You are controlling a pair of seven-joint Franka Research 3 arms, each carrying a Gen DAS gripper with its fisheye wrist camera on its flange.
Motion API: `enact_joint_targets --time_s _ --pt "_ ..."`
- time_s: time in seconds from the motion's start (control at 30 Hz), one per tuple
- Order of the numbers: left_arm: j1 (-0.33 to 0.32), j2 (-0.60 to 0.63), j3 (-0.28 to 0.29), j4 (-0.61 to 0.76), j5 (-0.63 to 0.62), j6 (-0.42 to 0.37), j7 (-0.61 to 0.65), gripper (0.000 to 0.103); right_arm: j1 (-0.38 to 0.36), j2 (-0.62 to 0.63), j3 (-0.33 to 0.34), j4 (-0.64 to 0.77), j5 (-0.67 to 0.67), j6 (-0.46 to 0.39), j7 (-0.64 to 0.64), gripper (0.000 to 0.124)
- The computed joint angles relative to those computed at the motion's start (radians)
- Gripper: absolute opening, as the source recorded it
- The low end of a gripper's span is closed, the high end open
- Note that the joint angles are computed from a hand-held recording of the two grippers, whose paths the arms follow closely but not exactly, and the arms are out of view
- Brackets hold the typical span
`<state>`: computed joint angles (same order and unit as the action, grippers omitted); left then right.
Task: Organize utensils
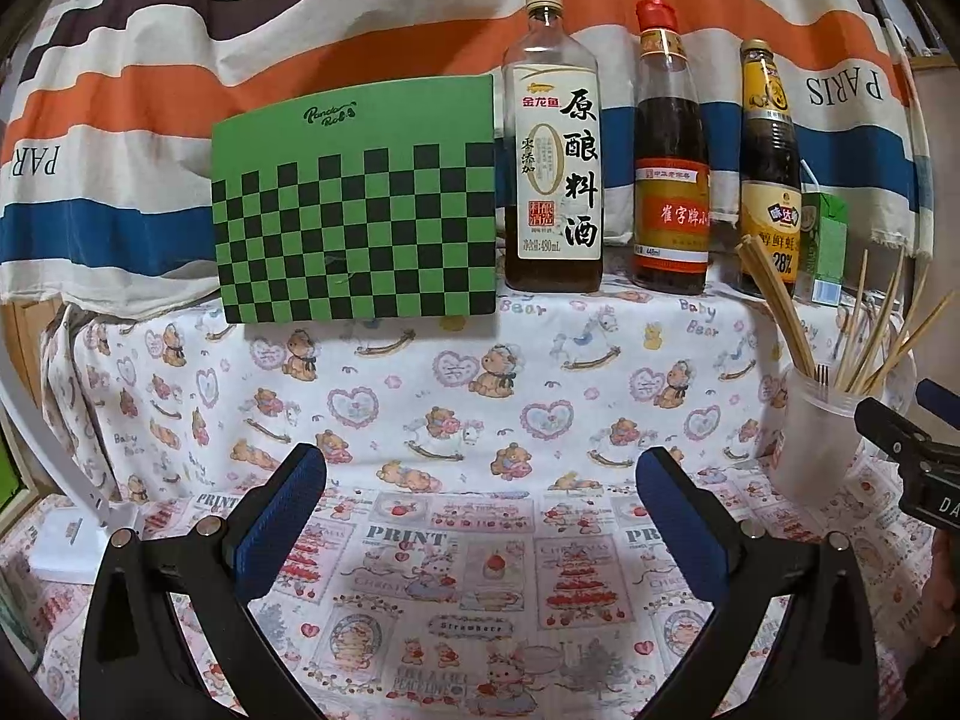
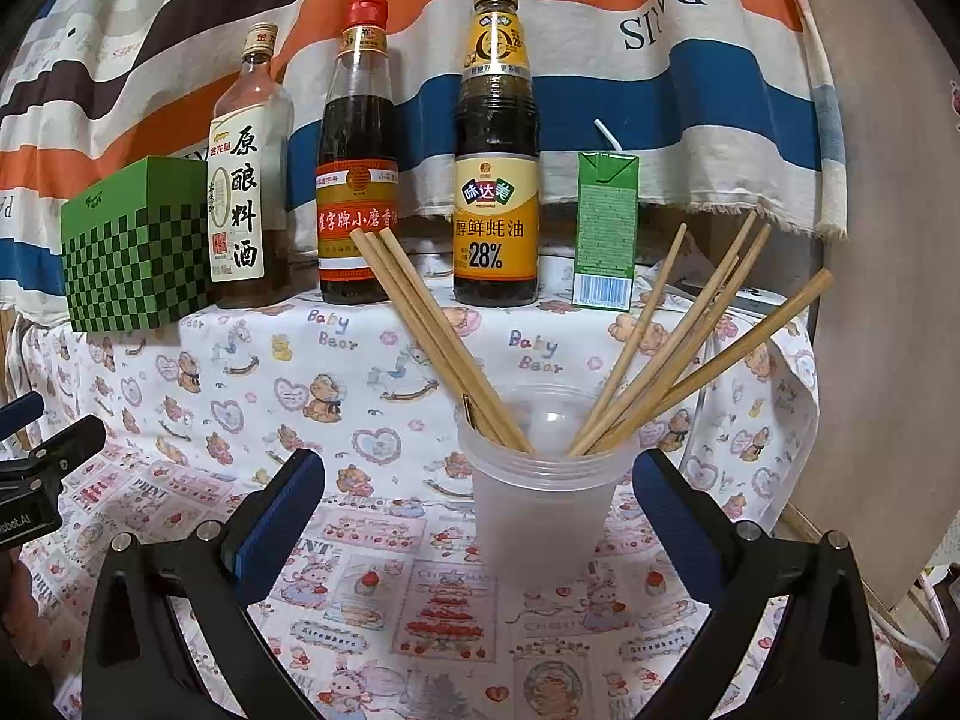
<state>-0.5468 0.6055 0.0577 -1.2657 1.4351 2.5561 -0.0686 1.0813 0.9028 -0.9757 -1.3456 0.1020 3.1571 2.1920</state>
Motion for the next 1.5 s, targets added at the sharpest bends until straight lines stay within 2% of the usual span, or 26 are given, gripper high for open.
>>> enact_joint_targets --time_s 0.17,1.5 --pt "0.0 -0.007 0.004 -0.01 0.018 0.012 -0.028 0.102 -0.002 -0.001 0.002 0.001 0.0 0.001 -0.002 0.103" --pt "0.003 0.001 0.002 0.0 0.012 0.024 -0.015 0.103 -0.003 -0.002 0.002 -0.004 0.014 0.003 -0.015 0.103"
